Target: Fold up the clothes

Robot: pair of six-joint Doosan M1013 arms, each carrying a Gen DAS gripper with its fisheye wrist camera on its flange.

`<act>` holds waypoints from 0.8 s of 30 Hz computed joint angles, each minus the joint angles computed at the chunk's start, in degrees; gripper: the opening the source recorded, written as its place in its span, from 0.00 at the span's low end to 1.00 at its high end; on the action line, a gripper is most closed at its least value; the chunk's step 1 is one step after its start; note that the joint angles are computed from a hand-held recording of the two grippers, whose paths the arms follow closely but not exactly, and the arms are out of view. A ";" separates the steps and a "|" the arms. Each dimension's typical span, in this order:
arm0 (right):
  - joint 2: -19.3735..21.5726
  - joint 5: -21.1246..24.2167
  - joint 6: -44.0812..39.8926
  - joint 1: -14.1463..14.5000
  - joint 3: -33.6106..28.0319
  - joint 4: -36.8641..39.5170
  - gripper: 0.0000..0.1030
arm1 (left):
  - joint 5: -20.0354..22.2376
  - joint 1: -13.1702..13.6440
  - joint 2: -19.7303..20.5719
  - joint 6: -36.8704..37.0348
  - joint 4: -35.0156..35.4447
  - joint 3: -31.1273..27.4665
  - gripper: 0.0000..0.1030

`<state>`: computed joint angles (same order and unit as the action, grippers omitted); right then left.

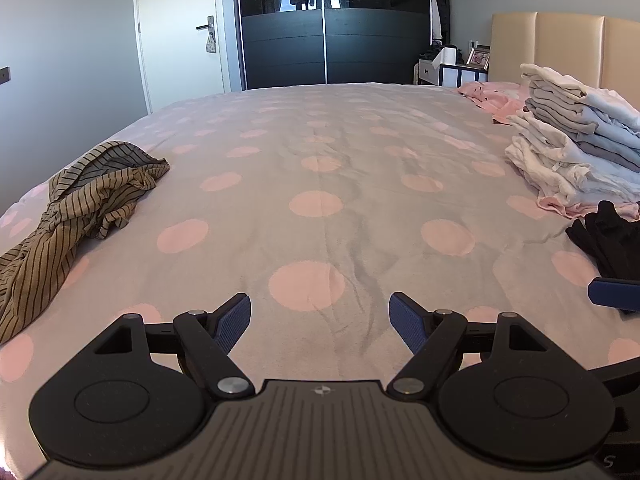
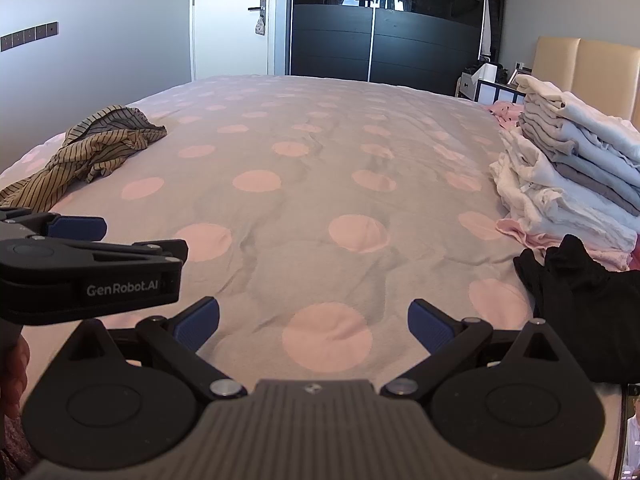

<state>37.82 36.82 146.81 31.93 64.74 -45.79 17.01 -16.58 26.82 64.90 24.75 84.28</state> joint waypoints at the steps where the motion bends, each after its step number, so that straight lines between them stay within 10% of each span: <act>1: 0.03 0.06 -0.01 0.01 -0.05 0.08 0.98 | -0.03 0.00 0.00 0.14 -0.11 0.01 0.73; 24: -0.10 1.29 4.55 0.00 0.28 -1.80 0.99 | -0.51 -0.25 -0.10 -4.78 4.68 0.36 0.73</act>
